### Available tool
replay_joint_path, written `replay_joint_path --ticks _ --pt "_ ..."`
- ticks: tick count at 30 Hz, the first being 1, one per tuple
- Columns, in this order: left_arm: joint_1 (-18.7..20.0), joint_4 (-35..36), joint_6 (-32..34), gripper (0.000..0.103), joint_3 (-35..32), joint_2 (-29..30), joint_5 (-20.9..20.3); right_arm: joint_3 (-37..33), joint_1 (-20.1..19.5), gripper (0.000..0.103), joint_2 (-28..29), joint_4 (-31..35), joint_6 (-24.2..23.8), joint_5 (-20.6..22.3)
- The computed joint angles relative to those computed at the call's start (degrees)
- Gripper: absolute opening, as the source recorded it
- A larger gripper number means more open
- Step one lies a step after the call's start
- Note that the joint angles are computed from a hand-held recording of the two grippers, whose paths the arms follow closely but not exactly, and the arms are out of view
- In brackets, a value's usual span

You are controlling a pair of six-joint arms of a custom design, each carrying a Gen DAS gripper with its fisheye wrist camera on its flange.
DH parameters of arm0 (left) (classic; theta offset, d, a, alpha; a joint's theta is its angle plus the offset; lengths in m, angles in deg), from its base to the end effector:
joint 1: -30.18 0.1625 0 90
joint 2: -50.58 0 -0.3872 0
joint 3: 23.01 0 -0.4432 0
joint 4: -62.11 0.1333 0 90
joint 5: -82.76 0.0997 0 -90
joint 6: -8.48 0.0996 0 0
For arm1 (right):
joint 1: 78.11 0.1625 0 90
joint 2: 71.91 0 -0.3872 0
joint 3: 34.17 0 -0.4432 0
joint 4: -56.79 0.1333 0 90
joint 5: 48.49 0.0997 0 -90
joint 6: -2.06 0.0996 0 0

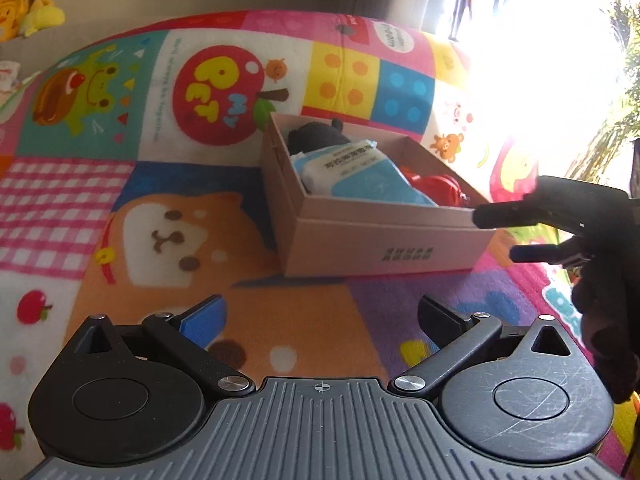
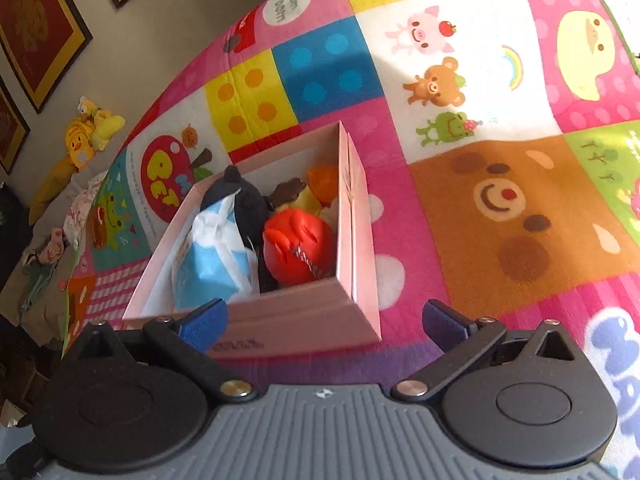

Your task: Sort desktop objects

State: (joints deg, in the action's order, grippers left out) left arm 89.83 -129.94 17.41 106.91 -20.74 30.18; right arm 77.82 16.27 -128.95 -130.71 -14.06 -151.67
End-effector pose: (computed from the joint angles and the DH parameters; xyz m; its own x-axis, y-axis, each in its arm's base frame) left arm -0.0761 -0.5136 0.1621 -0.8287 0.1374 -0.5425 0.5015 0.6126 -0.6109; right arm 0.1564 -0.5940 0.1205 -0.9283 -0.1277 0.3491 -0.3269 0.7277 -0.6030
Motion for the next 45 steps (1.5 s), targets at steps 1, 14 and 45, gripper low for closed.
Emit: replay_joint_path --ticks 1,14,45 --pt "-0.8 0.5 -0.6 0.103 1.2 -0.7 1.9 2.5 0.1 0.103 -1.3 -1.8 -0.7 -0.6" --pt "-6.4 -2.2 -3.1 0.103 3.2 5.6 15.5 8.0 5.5 0.103 5.0 -16.7 -18.9 -17.5" --pt "-6.5 -3.6 -2.4 0.103 1.9 7.9 17.2 7.7 3.5 0.103 7.2 -23.3 -20.3 -13.2"
